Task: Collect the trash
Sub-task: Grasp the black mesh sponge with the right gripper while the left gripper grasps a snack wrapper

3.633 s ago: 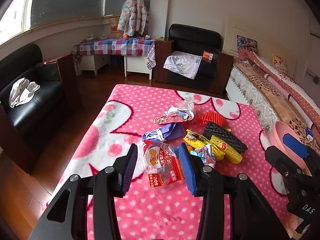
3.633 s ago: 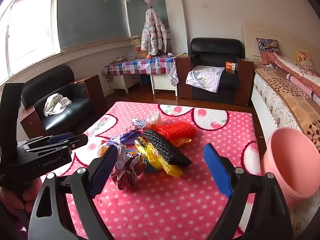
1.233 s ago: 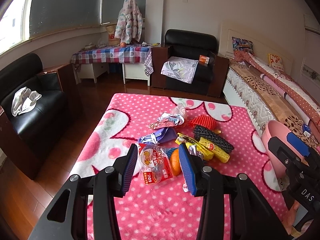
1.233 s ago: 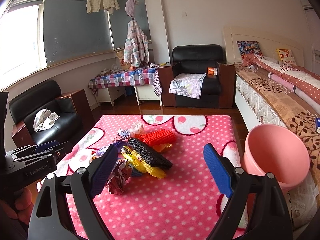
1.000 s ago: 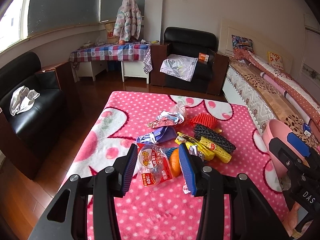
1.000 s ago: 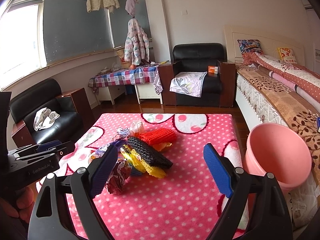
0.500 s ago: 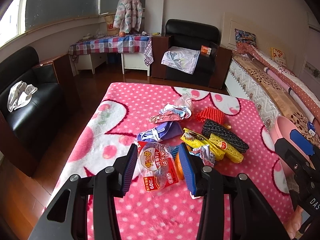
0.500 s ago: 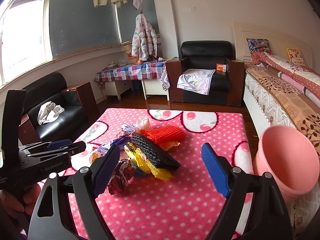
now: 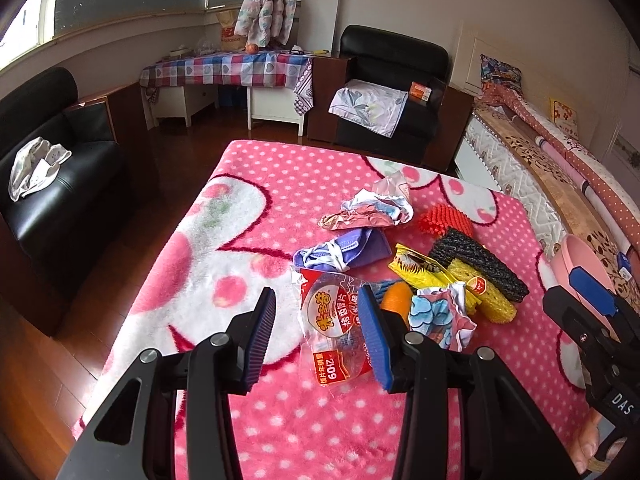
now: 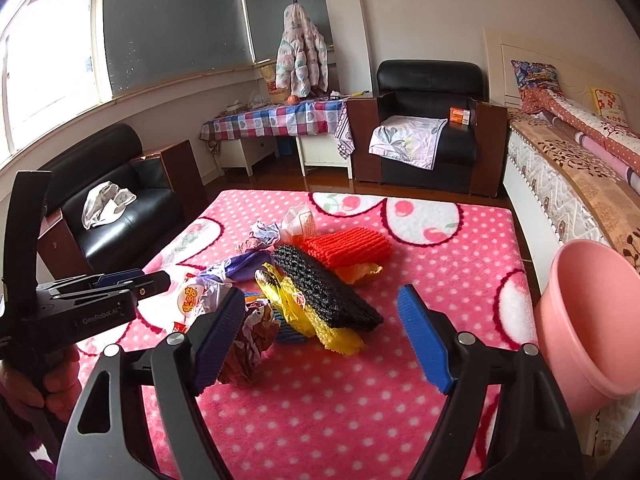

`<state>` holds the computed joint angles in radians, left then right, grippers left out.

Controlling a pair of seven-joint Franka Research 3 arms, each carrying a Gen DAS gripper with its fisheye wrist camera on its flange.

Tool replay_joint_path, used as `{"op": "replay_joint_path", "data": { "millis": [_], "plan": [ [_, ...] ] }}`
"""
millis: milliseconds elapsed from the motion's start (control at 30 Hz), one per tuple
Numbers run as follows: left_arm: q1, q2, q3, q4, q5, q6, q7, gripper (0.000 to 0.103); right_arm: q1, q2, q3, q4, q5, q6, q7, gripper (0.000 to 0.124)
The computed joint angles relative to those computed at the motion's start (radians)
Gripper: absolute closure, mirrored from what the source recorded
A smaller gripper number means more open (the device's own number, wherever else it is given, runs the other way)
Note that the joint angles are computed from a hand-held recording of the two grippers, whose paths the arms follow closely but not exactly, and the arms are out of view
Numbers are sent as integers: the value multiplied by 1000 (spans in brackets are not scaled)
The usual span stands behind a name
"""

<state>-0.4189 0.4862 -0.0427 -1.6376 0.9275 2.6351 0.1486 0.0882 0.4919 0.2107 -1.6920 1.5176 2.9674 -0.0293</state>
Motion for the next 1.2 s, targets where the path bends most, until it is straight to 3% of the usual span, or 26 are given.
{"op": "replay_joint_path", "data": {
  "millis": [167, 467, 533, 600, 700, 900, 1200],
  "plan": [
    [16, 10, -11, -17, -21, 41, 32, 61, 4, 35, -12, 28, -139, -10, 145, 52],
    [44, 104, -28, 54, -201, 40, 148, 61, -9, 107, -6, 105, -419, -71, 393, 62],
    [41, 113, -21, 60, -220, 52, 162, 72, -11, 119, 0, 112, -468, -75, 429, 68],
    [39, 116, -15, 59, -232, 72, 175, 91, -17, 130, 2, 121, -518, -95, 481, 76],
    [24, 106, 4, 50, -230, 93, 169, 96, -36, 145, 14, 133, -568, -119, 536, 90],
    [-5, 71, 31, 32, -182, 109, 140, 99, -87, 143, 57, 128, -577, -149, 542, 111],
    [-25, 5, 51, 6, -71, 133, 36, 99, -144, 75, 94, 78, -418, -157, 420, 112]
  ]
}}
